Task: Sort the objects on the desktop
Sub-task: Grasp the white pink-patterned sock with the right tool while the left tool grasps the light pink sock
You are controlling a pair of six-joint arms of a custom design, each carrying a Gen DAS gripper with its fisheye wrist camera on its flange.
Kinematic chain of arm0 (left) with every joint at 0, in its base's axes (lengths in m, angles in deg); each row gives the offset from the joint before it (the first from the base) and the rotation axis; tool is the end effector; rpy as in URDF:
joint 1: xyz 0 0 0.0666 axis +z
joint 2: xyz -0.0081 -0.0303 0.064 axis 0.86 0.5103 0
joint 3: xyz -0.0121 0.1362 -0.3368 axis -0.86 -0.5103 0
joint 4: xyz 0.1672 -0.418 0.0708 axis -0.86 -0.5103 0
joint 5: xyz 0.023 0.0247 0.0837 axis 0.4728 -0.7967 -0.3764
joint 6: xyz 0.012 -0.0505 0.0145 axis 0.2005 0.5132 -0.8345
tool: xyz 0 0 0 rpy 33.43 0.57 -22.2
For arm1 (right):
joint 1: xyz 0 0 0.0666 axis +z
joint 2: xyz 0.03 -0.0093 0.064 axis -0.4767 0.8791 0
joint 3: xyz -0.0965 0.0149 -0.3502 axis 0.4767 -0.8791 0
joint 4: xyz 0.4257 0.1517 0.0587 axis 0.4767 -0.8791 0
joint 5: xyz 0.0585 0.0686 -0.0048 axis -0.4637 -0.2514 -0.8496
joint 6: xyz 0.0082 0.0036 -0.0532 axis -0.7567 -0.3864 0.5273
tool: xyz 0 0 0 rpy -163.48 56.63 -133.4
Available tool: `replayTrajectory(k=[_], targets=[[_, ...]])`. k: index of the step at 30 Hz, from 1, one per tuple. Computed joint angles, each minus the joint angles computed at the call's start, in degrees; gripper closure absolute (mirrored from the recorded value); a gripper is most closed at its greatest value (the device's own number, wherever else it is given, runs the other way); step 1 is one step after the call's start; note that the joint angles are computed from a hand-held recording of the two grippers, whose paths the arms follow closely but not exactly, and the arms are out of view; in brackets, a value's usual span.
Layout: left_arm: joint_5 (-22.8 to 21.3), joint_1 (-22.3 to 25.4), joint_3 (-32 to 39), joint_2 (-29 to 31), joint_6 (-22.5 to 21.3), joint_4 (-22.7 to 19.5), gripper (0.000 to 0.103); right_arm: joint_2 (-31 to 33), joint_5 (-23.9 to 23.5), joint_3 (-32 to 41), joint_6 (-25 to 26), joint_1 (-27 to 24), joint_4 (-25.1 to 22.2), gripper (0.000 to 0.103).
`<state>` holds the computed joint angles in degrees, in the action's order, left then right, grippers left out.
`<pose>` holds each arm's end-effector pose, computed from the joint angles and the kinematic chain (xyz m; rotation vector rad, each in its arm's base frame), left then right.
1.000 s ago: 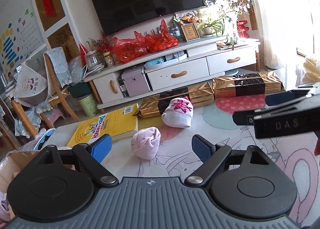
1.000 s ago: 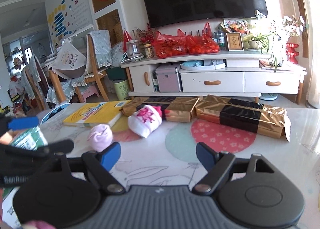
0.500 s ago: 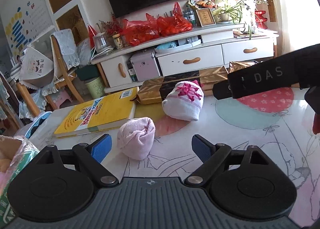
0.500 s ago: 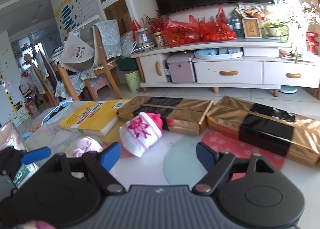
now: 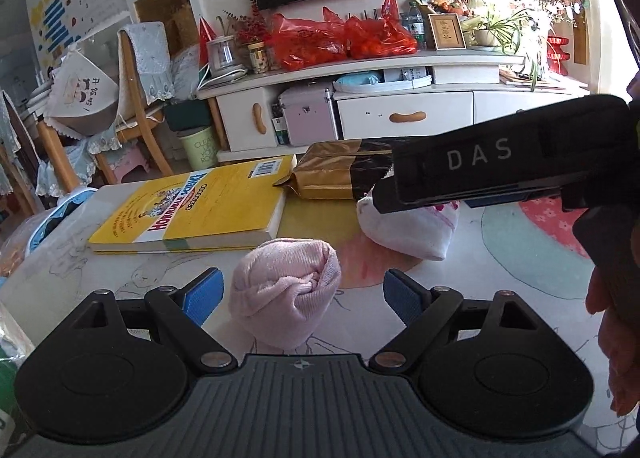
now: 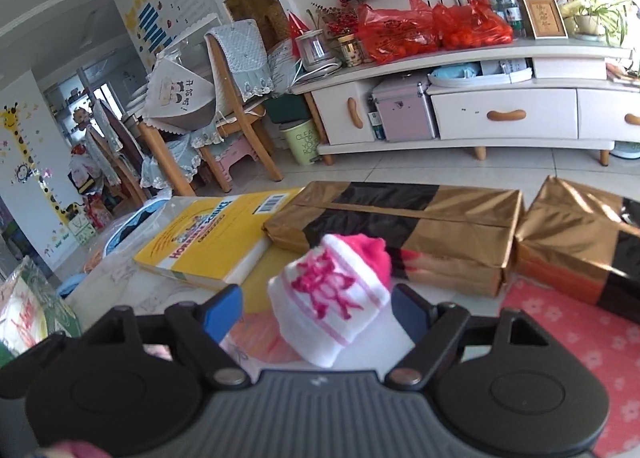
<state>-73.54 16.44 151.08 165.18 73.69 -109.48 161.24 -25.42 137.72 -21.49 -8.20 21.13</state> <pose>0.4271 -0.3611 0.3671 -0.0825 2.1795 0.3583 0.4677 0.1877 0.3027 -0.4143 2.1727 0.7729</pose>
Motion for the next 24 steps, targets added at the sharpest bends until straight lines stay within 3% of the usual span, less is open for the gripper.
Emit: replayTrajectory(k=[3, 5, 16, 19, 20, 21, 24], targets=[[1.3, 1.0, -0.9, -0.3, -1.2, 2.6, 0.000, 0.9, 0.5, 0.3, -0.1, 0.5, 0.7, 0.029], [2.4, 1.6, -1.9, -0.8, -1.0, 3.6, 0.000, 1.1, 1.4, 0.2, -0.3, 0.7, 1.3, 0.047], [5.5, 2.6, -3.3, -1.0, -1.5, 7.0, 0.000, -0.2, 0.4, -2.7, -2.5, 0.1, 5.3, 0.057], [6.1, 2.7, -3.2, -0.9, -1.5, 6.9, 0.016, -1.2, 1.1, -3.8, -2.7, 0.1, 6.4, 0.059], [6.3, 2.8, -3.1, -0.8, -1.4, 6.9, 0.030, -1.5, 1.2, -4.2, -2.8, 0.1, 6.6, 0.060], [6.7, 2.9, -3.2, -0.8, -1.4, 7.0, 0.036, -2.0, 1.6, -4.6, -2.7, 0.2, 6.7, 0.060], [7.7, 2.9, -3.7, -1.2, -2.2, 8.2, 0.036, -3.7, 2.8, -6.1, -2.2, -0.1, 7.1, 0.061]])
